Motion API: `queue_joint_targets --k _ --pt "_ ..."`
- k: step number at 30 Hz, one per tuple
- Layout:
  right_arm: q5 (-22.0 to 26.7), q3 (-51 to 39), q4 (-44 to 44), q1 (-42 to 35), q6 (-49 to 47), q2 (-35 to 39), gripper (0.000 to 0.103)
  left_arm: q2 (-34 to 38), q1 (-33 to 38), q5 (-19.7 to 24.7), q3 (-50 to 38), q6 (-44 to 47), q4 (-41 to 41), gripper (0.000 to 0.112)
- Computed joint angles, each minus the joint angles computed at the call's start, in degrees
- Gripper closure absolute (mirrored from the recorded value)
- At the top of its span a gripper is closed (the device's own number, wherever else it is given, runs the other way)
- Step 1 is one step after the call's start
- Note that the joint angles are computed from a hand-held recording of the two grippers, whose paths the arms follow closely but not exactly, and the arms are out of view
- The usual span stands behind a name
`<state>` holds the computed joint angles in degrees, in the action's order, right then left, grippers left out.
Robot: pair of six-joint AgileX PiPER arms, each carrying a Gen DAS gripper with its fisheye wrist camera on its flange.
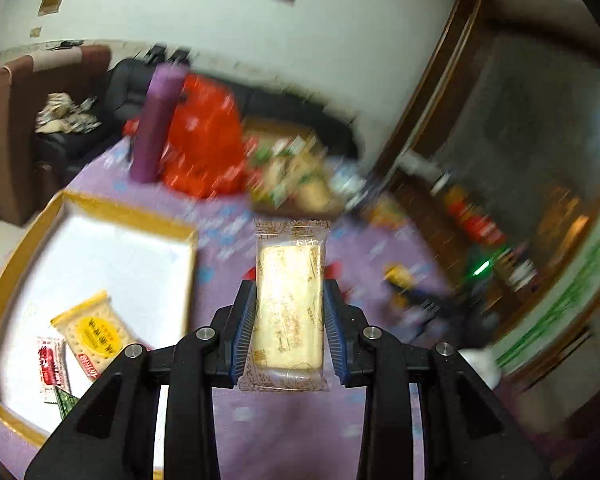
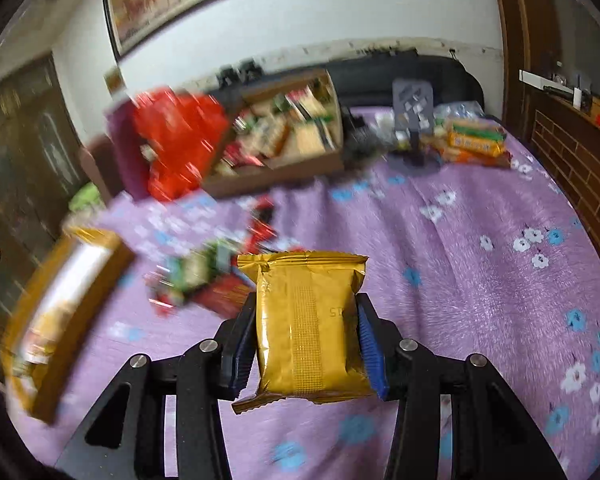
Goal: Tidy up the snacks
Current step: 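Carry both packs over the white tray and release them inside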
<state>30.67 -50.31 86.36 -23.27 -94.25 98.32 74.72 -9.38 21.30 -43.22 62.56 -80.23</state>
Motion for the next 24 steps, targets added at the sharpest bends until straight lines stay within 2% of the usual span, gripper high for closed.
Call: queue_joint_targets --k 1,6,7,10,12,15,18,20,22,24 --pt "2.16 0.34 -1.35 -0.93 1.95 -1.80 0.056 -3.19 3.51 5.50 0.53 1.26 -2.18 0.081" --pt "16.71 -0.40 -6.71 -7.54 13.13 -15.48 0.056 -15.53 15.63 21.94 0.21 -0.14 -4.41 0.081" --pt "20.63 -1.98 -7.65 -9.52 16.32 -18.32 0.056 -16.74 18.10 24.91 -0.36 -0.85 -4.40 0.081" --pt "27.75 -8.30 -9.45 -12.66 24.50 -22.93 0.056 -19.09 27.53 34.80 -4.54 -4.63 -3.76 0.081" --pt "29.90 -14.02 -10.69 -12.96 29.90 -24.03 0.056 -19.88 33.28 38.88 -8.46 -7.36 -2.47 0.081" --pt "30.89 -25.95 -14.38 -10.95 40.52 -24.48 0.056 -19.17 38.07 38.77 -17.67 -13.16 3.72 0.081" --pt "27.47 -38.05 -22.35 -4.72 51.27 -22.78 0.056 -16.66 35.61 33.10 -26.97 -22.47 17.03 0.081" --pt "24.46 -47.60 -33.41 3.22 61.40 -20.39 0.056 -13.82 33.34 30.36 -33.47 -28.96 28.49 0.081" --pt "23.68 -56.48 -44.87 12.45 69.67 -16.30 0.057 -10.29 29.88 27.51 -38.34 -35.22 39.79 0.081" --pt "22.20 -59.66 -54.33 20.55 75.49 -13.62 0.057 -7.65 28.11 24.57 -39.43 -37.83 45.08 0.081"
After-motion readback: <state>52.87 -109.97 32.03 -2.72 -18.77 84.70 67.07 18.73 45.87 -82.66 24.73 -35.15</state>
